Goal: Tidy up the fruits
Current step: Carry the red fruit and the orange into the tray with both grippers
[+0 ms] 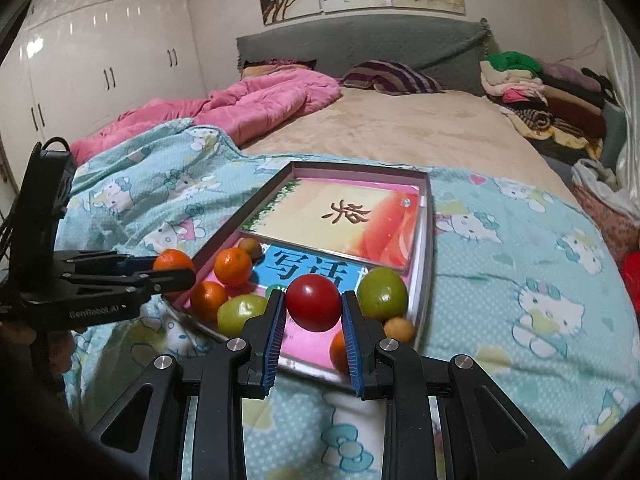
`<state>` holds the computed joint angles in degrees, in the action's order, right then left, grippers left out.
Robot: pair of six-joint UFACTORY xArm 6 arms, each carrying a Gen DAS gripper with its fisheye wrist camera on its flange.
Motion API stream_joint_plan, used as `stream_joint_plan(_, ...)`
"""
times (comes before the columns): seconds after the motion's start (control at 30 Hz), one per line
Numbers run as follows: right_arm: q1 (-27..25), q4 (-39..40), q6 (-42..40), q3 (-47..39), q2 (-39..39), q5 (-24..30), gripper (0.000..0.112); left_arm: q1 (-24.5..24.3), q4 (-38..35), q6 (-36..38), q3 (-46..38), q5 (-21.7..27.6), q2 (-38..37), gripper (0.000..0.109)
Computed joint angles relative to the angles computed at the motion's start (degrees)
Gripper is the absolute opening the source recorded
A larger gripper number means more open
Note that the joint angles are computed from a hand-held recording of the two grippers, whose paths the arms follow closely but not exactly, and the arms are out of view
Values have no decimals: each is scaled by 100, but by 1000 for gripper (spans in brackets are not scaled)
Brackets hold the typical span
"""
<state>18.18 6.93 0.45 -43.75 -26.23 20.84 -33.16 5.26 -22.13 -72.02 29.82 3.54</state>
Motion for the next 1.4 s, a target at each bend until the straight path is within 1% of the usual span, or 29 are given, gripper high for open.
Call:
stream_joint_plan(0.23, 8, 245, -338, -404, 394, -62, 29, 25, -17, 35, -125, -3, 157, 36)
stream_joint_plan(0.43, 55, 378, -518, -277, 469, -108, 29, 43, 42, -30, -196, 18, 222, 36)
stream_joint_plan(0.77, 206, 253, -660, -286, 562, 81, 29, 78, 21, -71, -98, -160, 216, 36)
stream_joint_plan(1.03, 261, 349, -912, -415, 680, 405, 29, 104, -158, 50, 36, -365, 169, 36)
stream_joint_plan(1.17, 265, 330, -924, -447, 746, 517, 29, 96, -95, 29, 33, -401, 194, 37)
stream_joint_plan(1.4, 270, 288, -909, -511, 860, 589, 29, 108, -206, 104, 43, -441, 205, 37)
